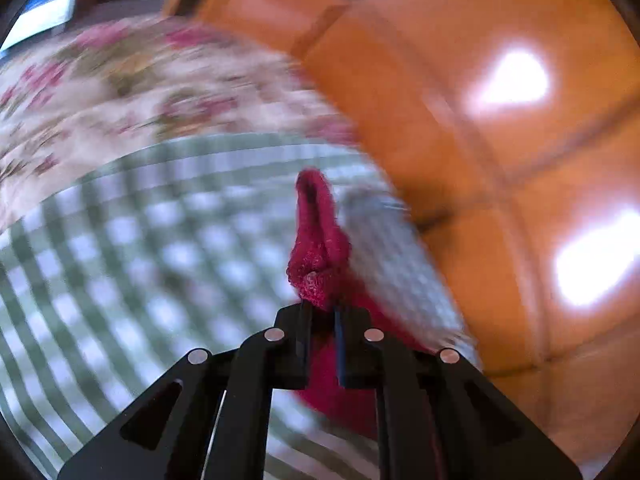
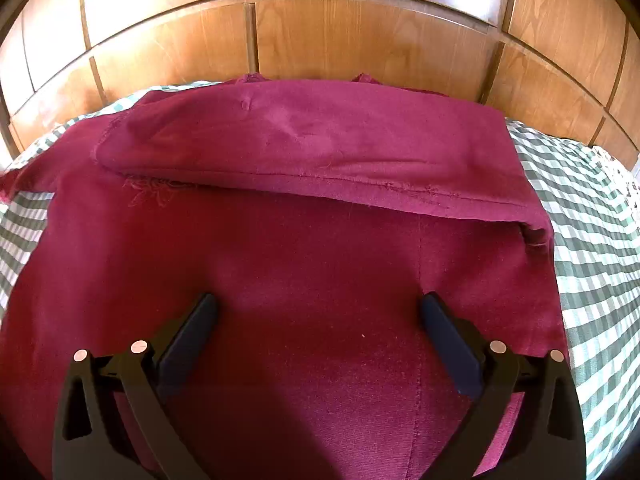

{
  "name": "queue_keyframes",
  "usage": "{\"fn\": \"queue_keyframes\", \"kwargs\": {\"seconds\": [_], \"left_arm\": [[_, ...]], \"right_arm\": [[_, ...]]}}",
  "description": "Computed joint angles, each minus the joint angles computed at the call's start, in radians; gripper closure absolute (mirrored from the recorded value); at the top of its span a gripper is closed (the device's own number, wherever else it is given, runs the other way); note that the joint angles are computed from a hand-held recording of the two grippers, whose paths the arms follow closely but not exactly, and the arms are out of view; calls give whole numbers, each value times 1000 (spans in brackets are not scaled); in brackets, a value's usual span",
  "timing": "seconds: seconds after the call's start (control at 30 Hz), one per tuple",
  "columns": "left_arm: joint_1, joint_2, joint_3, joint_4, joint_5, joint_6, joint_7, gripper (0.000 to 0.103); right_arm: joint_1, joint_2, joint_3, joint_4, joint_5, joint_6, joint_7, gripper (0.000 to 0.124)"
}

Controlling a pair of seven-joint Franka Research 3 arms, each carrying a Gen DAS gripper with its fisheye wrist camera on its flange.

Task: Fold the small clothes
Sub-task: 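Grasp the other side edge with the left gripper and fold it toward the right gripper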

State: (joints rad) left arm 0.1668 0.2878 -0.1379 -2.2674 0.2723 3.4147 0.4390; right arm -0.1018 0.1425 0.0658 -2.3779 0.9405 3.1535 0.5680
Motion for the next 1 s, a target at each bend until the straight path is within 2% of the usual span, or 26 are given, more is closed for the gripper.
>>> {"fn": "queue_keyframes", "kwargs": {"seconds": [0.13, 0.17, 0.2, 0.23, 0.3, 0.37, 0.4, 0.43, 0.53, 0.57, 0.63, 0.67, 0.7, 0.73, 0.77, 0.8, 0.87, 0.9, 0.97, 1.0], "left_arm": [[-116, -40, 0, 31, 39, 71, 111, 95], [-132, -41, -14, 45, 56, 76, 128, 95], [-127, -30, -52, 69, 100, 79, 124, 95], [-116, -16, -97, 94, 161, 75, 113, 95], [-178, 15, -114, 140, 189, 52, 153, 94], [-184, 63, -171, 196, 242, 10, 171, 94], [-207, 97, -191, 233, 254, -29, 192, 92], [-216, 118, -209, 251, 255, -54, 210, 88], [-254, 169, -244, 289, 244, -143, 276, 64], [-268, 174, -242, 287, 235, -156, 292, 53], [-353, 155, -158, 245, 213, -135, 292, 48], [-375, 137, -136, 207, 202, -124, 296, 45], [-362, 128, -145, 181, 194, -123, 309, 45], [-375, 112, -130, 148, 185, -120, 319, 45], [-418, 88, -80, 103, 168, -99, 324, 45], [-489, 64, -4, 55, 138, -76, 330, 45], [-609, 39, 114, -9, 71, -53, 357, 45], [-644, 35, 147, -33, 35, -43, 371, 45], [-633, 42, 134, -50, 17, -31, 366, 46], [-656, 40, 150, -73, -22, -2, 398, 46]], "right_arm": [[1, 4, -5, 7, -11, -4, 9, 24], [-1, 4, -2, 7, -8, -4, 7, 24], [-4, 1, 0, 5, -3, -5, 1, 24], [-3, 0, 1, 5, 0, -5, 0, 24], [-9, 0, 5, 8, 17, -9, -16, 24], [-8, 0, 2, 12, 27, -18, -24, 24], [-10, -1, 4, 13, 40, -20, -36, 24], [-10, -2, 4, 15, 53, -23, -47, 24], [-10, -4, 1, 22, 100, -41, -85, 24], [-6, -5, -4, 24, 108, -47, -90, 24], [5, -9, -22, 24, 102, -62, -81, 24], [18, -15, -42, 21, 58, -79, -39, 24], [33, -23, -66, 16, -3, -97, 23, 25], [36, -31, -75, 18, -26, -119, 56, 31], [21, -46, -71, 36, 12, -188, 45, 42], [15, -56, -75, 53, 46, -255, 30, 46], [10, -62, -92, 110, 95, -449, 14, 58], [18, -55, -95, 133, 100, -503, 17, 58], [41, -20, -92, 188, 71, -585, 50, 59], [59, 14, -85, 225, 43, -613, 85, 61]]}}
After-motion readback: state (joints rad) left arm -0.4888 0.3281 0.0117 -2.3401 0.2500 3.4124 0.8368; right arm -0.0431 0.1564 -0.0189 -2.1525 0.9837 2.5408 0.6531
